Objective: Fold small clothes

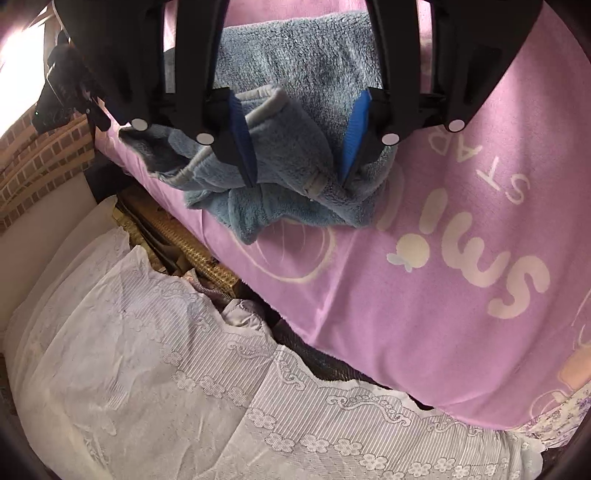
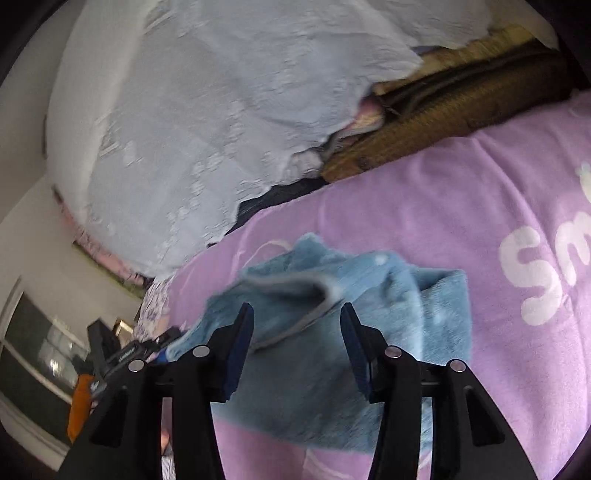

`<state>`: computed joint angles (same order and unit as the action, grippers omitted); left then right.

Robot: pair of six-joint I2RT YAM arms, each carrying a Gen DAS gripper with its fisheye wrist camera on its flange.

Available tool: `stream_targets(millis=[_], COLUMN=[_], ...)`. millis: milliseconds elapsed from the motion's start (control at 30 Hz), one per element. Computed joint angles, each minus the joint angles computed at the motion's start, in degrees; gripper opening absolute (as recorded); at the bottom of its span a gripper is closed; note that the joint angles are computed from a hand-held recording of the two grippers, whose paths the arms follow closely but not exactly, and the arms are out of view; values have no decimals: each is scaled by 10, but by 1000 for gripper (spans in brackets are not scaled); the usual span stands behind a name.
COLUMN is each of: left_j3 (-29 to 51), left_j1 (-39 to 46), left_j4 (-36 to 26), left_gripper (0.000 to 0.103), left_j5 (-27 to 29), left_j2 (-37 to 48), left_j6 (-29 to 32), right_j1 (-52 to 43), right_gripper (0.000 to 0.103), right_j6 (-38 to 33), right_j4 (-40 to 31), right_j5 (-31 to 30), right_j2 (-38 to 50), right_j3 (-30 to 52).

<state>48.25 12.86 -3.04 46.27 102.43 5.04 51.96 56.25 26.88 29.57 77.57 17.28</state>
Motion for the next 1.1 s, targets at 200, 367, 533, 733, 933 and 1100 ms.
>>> stream_targets(millis=[200, 367, 533, 733, 933, 1100], left_j3=[-46, -86, -72, -112, -48, 152], left_j1=[0, 39, 67, 0, -162, -151], left_j4=[20, 26, -5, 57, 113, -23], left_gripper=[44, 46, 53, 53, 73, 94], left_j5=[-49, -78, -87, -151, -331, -343], left_j2=[-37, -64, -45, -60, -22, 167], left_j6=[48, 123, 187, 185, 41, -80], right_j1=[50, 54, 66, 65, -25, -176], right_gripper=[48, 41, 41, 41, 41, 0], right_j6=[-65, -68, -60, -71, -121, 46], right_j4=[-51, -105, -153, -218, -177, 20], right_j5=[-4, -10, 19, 44, -2, -106], right_j2=[56, 92, 105, 165, 251, 296], right_j3=[65, 98, 116, 177, 264, 174])
